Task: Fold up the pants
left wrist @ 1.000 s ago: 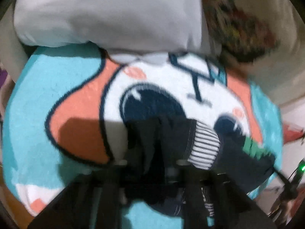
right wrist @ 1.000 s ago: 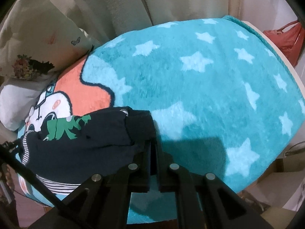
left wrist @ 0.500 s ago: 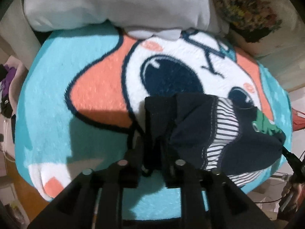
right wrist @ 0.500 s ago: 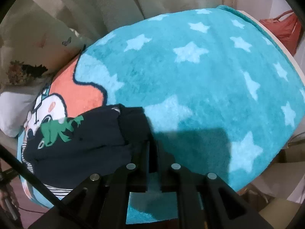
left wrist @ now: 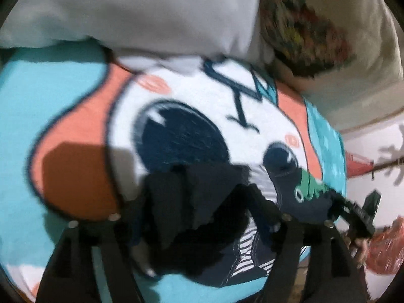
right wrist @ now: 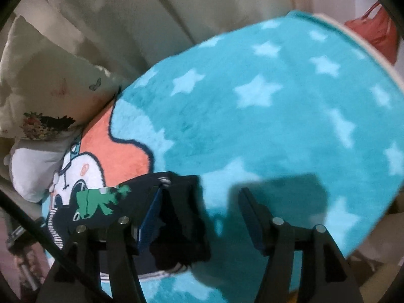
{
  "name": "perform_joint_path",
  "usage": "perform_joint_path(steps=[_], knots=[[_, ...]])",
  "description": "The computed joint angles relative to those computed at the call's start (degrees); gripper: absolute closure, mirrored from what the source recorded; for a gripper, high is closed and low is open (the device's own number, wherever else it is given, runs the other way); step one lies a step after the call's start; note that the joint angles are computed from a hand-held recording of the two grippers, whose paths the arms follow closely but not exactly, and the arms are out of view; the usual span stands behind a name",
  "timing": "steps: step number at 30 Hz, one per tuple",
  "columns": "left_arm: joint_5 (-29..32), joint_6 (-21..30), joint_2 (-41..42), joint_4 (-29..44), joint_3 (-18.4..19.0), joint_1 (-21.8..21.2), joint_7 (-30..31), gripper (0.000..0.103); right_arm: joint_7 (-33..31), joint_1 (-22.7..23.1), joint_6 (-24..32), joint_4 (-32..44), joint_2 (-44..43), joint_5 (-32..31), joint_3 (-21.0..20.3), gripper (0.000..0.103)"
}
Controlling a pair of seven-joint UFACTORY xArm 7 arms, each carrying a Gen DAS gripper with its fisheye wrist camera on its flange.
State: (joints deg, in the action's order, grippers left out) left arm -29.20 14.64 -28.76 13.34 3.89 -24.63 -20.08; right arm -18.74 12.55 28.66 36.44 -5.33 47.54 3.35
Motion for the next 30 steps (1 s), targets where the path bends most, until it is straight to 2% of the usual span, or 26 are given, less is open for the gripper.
perform_joint_path(steps=[1,2,4,5,6,7,8,9,11,16,19,22,26,28,30], knots=[[0.97,-0.01,1.13,0.77,-1.16,0.03,-0.19,0.018,-0.64,0.31,-0.12,0.11,0.44,0.78,0.16,0.026],[3.55,0.32,2.53,1.84,-4.32,1.21,-1.70,0.018,-0.89,0.69,-1.02,0.07,0.75,0.77,0.66,0.021],[11.59,4.58,3.31,3.79,-11.50,5.93,-7.03,0.021,0.92,1.30,-1.86,-0.17,0.68,-3.32,1.81,0.021],[16.73,7.26,3.21,4.80,-15.28,8.55,-10.46,0.029,1.42,1.56,-1.47,-0.19,0.53,-5.23,2.09,0.029],[19.99,8.64,3.32,5.42,-16.84,9.23,-12.33,0.051,1.62,1.88,-0.79,-0.11,0.30,-7.02,2.32,0.048],[21.26,9.50,2.83,5.56,-17.09,8.88,-12.78,0.070,1.07,2.38,0.48,0.10,-0.17,-8.29,2.53,0.058],[20.14,8.46,2.15,5.04,-14.94,6.37,-12.27,0.078,0.34,2.75,1.39,0.26,-0.46,-8.40,2.42,0.074],[18.86,8.27,1.67,4.77,-13.44,4.97,-12.08,0.079,-0.22,3.10,2.31,0.56,-0.66,-8.21,2.32,0.082],[20.95,9.21,-0.01,4.60,-14.58,6.26,-15.07,0.080,0.91,3.24,2.30,0.97,-0.77,-9.37,2.30,0.085],[24.21,10.33,-3.46,5.29,-15.08,7.81,-19.40,0.080,-1.06,3.49,2.80,3.84,-1.55,-7.39,1.31,0.087],[25.67,10.97,-4.53,6.29,-14.14,8.35,-19.58,0.080,-2.56,3.49,3.24,7.07,-0.58,-7.12,1.16,0.087],[26.74,10.52,-3.36,7.62,-13.61,9.97,-20.08,0.080,-2.80,3.26,2.70,10.30,1.53,-7.47,1.63,0.087],[25.79,10.61,0.92,9.19,-12.90,9.22,-20.05,0.079,-2.94,2.34,2.61,12.19,3.73,-7.41,2.13,0.087],[24.26,10.87,4.30,9.60,-11.99,8.40,-19.62,0.073,-2.42,1.78,3.22,12.25,4.74,-8.24,2.29,0.086],[21.13,11.38,8.03,10.04,-9.98,6.96,-17.54,0.065,-1.35,1.06,3.89,12.31,7.11,-9.18,2.40,0.082]])
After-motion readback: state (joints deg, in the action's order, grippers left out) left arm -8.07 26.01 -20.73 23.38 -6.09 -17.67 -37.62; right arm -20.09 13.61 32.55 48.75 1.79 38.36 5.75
